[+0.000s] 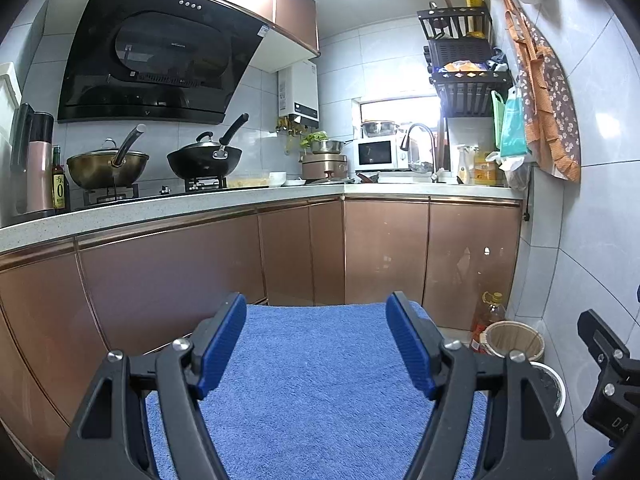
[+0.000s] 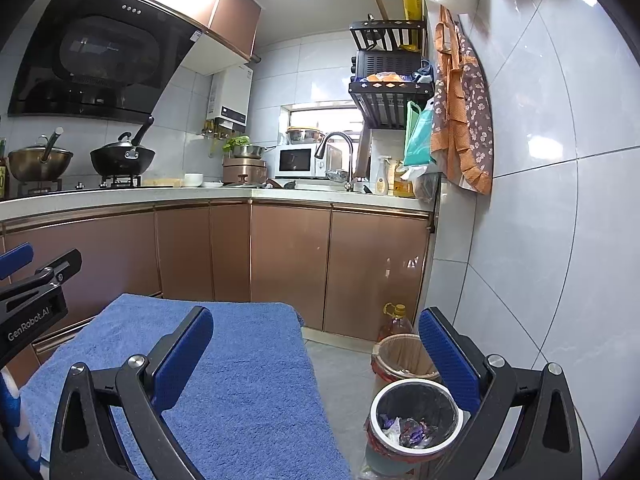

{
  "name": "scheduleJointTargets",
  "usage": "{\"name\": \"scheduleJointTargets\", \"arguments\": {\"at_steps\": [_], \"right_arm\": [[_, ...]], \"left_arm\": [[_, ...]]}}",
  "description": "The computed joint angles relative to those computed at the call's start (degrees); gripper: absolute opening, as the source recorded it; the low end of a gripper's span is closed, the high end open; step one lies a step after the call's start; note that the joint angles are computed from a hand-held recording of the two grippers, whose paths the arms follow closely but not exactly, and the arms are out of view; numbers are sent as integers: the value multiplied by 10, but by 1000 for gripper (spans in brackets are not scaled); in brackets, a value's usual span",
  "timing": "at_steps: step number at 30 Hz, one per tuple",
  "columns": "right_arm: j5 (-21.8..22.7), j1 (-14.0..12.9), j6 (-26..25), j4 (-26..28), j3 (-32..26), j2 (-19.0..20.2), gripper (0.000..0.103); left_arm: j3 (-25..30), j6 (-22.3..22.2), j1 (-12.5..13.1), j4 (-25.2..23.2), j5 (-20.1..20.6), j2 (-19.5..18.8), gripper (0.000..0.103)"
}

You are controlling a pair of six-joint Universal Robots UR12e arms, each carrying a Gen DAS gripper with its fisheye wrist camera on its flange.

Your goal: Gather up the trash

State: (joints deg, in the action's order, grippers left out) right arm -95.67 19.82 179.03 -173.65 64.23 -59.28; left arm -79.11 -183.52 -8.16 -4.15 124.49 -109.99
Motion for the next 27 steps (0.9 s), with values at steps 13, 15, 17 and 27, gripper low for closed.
{"name": "scheduleJointTargets", "arguments": {"at_steps": [13,15,17,27], "right_arm": [[-10,2,7,3,-1,2,103],[-13,4,8,2,-1,2,103],[-15,4,8,2,0,2,103],[-20,4,11,0,1,2,103]], "left_arm": [[-2,13,-4,6,-7,-1,71],[-1,13,-4,6,-8,-1,71],[-2,13,-4,6,-8,-1,71],[-1,14,-7,6,-12,-1,71]]}}
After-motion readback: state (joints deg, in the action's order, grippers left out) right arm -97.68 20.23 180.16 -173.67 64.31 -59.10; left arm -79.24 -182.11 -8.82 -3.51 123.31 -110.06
